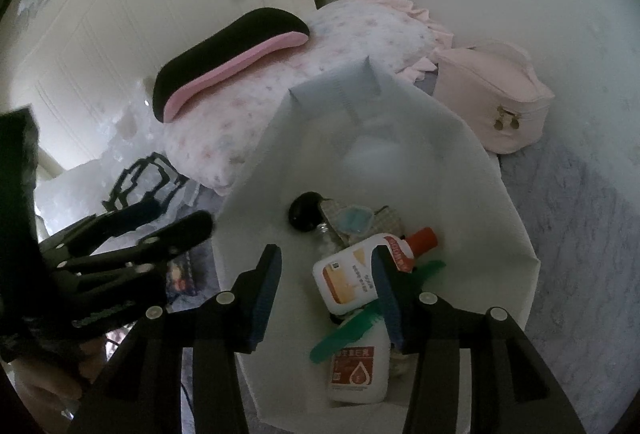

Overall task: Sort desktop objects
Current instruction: 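Move both grippers back toward the black car keys on the floor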

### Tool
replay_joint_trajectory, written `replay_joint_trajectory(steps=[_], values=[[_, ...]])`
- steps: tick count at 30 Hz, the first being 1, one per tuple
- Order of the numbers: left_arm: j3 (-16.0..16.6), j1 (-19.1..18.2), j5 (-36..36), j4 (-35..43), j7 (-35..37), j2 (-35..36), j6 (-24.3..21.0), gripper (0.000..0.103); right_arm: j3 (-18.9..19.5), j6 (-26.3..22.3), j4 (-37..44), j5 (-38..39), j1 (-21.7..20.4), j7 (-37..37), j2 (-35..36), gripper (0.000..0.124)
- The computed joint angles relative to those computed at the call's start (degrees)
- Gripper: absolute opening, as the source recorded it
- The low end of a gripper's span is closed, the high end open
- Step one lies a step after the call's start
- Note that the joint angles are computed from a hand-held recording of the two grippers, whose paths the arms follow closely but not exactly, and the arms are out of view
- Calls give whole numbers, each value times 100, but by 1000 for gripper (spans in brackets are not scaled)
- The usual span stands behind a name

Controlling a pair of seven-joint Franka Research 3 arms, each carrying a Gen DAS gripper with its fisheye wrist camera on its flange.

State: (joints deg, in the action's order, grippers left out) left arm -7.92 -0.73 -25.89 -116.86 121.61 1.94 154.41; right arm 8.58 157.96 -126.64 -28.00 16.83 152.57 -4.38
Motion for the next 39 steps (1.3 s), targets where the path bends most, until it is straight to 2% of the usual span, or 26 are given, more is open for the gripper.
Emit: replay_joint_trajectory(steps=[3, 7, 9, 11, 12, 13, 14, 15, 16, 19, 22, 24, 26, 28, 29, 30, 32, 34, 37, 39], values=[[151, 111, 311, -213, -226, -196, 150, 74, 26, 33, 68, -25, 31, -9, 39, 47], [380, 257, 105, -430, -214, -431, 180, 74, 48, 115, 390, 123, 218, -377, 287, 47], [486, 309, 44, -536, -196, -525, 203, 74, 37, 295, 563, 322, 355, -701, 455, 47], [588, 355, -14, -669, -143, -637, 272, 74, 41, 675, 724, 709, 522, -1212, 663, 47], [634, 364, -56, -726, -91, -687, 300, 74, 13, 810, 754, 803, 599, -1335, 718, 39], [693, 376, -117, -811, -5, -758, 346, 74, 44, 1077, 812, 1105, 672, -1662, 835, 24], [743, 381, -153, -883, 51, -813, 390, 74, 92, 1200, 876, 1481, 717, -2006, 928, 3], [820, 384, -257, -1011, 176, -925, 428, 74, 244, 1226, 989, 2118, 707, -2582, 1047, 0], [911, 364, -397, -1119, 348, -1023, 440, 74, 424, 1159, 1156, 2585, 679, -3093, 1185, 0], [1069, 412, -305, -1508, 414, -1300, 655, 74, 296, 894, 1577, 2531, 1034, -3316, 1453, 0], [1300, 444, -224, -1887, 306, -1508, 884, 74, 413, 815, 1907, 3006, 1143, -3940, 1750, 0], [1605, 285, -608, -2054, 473, -1591, 901, 74, 372, 704, 2210, 3146, 1298, -4123, 2029, 1], [1872, 160, -1098, -2193, 696, -1607, 889, 74, 175, 512, 2512, 3092, 1571, -4070, 2282, 2], [2015, 152, -1492, -2272, 839, -1511, 835, 74, -20, 578, 2585, 2999, 1810, -4027, 2423, 6], [2027, 185, -1674, -2309, 880, -1428, 865, 74, -77, 638, 2650, 2973, 1885, -4054, 2519, 20], [2028, 218, -1853, -2340, 982, -1376, 882, 74, -191, 769, 2691, 2873, 2017, -4009, 2636, 46], [2023, 276, -2315, -2352, 1176, -1208, 900, 74, -367, 899, 2730, 2744, 2211, -3952, 2788, 66], [1959, 348, -2728, -2346, 1329, -1041, 983, 74, -274, 724, 2910, 2827, 2200, -4175, 2997, 66], [1788, 530, -2955, -2323, 1501, -818, 1126, 74, -573, 510, 3136, 2581, 2514, -4033, 3218, 66], [1657, 676, -2999, -2352, 1558, -754, 1262, 74, -525, 462, 3222, 2603, 2489, -4094, 3331, 64]])
